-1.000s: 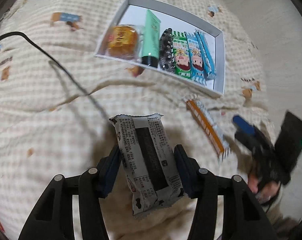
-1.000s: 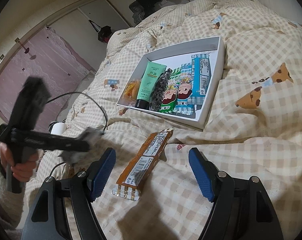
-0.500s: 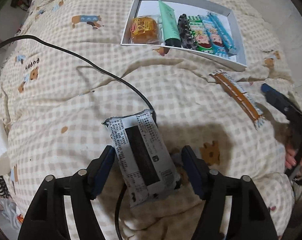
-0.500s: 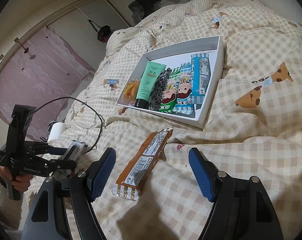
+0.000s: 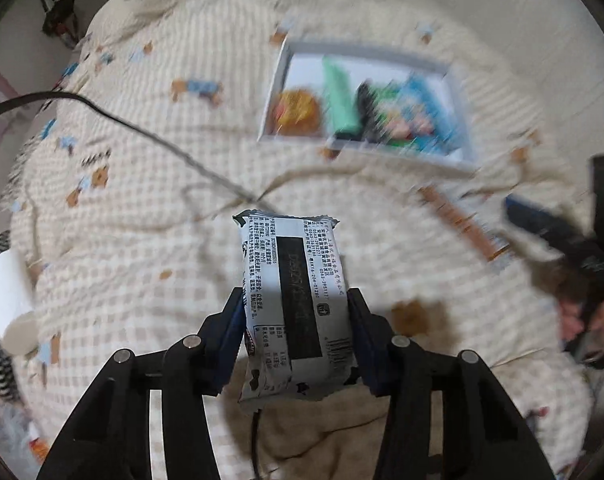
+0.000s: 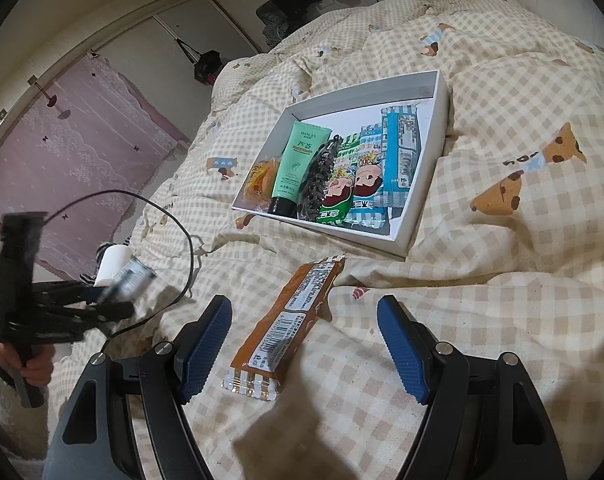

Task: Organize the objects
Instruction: 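Grasp the orange-and-white snack bar with the right gripper while the left gripper holds the white pack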

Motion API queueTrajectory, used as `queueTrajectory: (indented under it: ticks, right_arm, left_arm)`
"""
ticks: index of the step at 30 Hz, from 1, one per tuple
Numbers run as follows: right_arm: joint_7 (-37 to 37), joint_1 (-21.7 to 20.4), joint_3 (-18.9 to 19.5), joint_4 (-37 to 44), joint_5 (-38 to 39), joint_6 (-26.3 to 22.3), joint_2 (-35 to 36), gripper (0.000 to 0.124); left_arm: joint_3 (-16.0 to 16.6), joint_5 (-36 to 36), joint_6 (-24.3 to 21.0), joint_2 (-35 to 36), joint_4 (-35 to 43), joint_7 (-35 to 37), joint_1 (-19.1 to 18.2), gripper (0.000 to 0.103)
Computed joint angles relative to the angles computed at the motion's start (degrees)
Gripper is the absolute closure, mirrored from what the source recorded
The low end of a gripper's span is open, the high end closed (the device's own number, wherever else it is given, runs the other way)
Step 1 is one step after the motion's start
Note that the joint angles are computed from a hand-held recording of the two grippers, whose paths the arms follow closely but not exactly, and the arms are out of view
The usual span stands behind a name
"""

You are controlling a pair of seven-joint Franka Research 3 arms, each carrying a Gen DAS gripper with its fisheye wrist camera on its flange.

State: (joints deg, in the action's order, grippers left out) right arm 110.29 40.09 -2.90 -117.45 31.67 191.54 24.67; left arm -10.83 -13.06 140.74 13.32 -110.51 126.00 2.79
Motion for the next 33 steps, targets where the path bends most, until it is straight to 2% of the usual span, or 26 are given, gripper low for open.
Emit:
queueTrajectory:
  ticks: [2,5,7,10,13,16,18,19,20,21,22,24,26,28,33]
  right_arm:
    - [0.0,0.0,0.0,-0.1,0.0,-0.1,0.0,0.048]
    - [0.0,0.3,-0.3,0.0,0.2,-0.3,0.1,0.048]
    - [0.3,2.6,-2.8,0.3,0.6,-1.2,0.2,0.048]
    - [1.4,6.4,-6.9,0.5,0.3,-2.8,0.4,0.048]
    - [3.8,10.6,-11.6,1.0,-1.0,-4.5,1.1,0.048]
    - [7.1,15.4,-17.3,1.9,-3.4,-8.0,2.1,0.048]
    - [9.1,17.1,-19.6,2.5,-5.5,-10.3,2.5,0.048]
    - [9.8,16.9,-19.8,3.0,-6.3,-11.6,2.6,0.048]
    - [10.6,16.9,-20.1,3.4,-7.2,-12.9,2.5,0.048]
    - [11.9,17.8,-21.3,3.7,-8.3,-14.0,2.6,0.048]
    - [13.8,19.5,-23.5,4.1,-9.9,-15.5,2.8,0.048]
    - [17.1,22.9,-27.7,5.8,-14.0,-20.1,3.2,0.048]
    - [17.2,22.3,-27.3,7.9,-16.6,-23.8,3.1,0.048]
    - [16.1,19.8,-24.8,9.9,-17.7,-26.1,2.7,0.048]
    - [15.4,14.2,-19.2,14.2,-19.3,-30.8,2.1,0.048]
  left_arm:
    - [-1.7,-5.9,1.1,1.5,1.6,3.4,1.0,0.05]
    - [-5.6,-19.1,4.9,5.2,4.5,13.0,3.8,0.05]
    - [-7.7,-25.3,7.2,8.8,6.8,17.1,5.1,0.05]
    - [-8.4,-27.5,10.5,11.5,7.0,19.5,5.8,0.05]
    - [-5.7,-21.5,14.0,12.7,7.4,12.3,3.5,0.05]
    - [-10.5,-26.2,10.5,13.9,9.3,15.0,8.9,0.05]
    - [-12.5,-29.7,12.7,14.2,8.6,19.7,10.6,0.052]
    - [-12.8,-30.6,14.3,14.2,8.0,20.9,10.8,0.054]
    - [-12.7,-30.8,14.1,14.2,7.9,21.0,10.8,0.058]
    - [-12.9,-31.1,11.7,14.4,8.3,21.0,11.4,0.059]
    - [-13.0,-31.8,10.2,14.6,8.7,21.5,11.9,0.059]
    - [-13.1,-33.9,10.0,14.6,8.8,23.5,12.2,0.062]
    - [-12.8,-35.2,10.4,14.3,8.5,24.7,12.0,0.063]
    - [-11.7,-34.5,8.5,14.3,9.0,24.0,11.2,0.063]
    - [-10.6,-34.7,7.4,14.0,9.1,23.4,10.8,0.063]
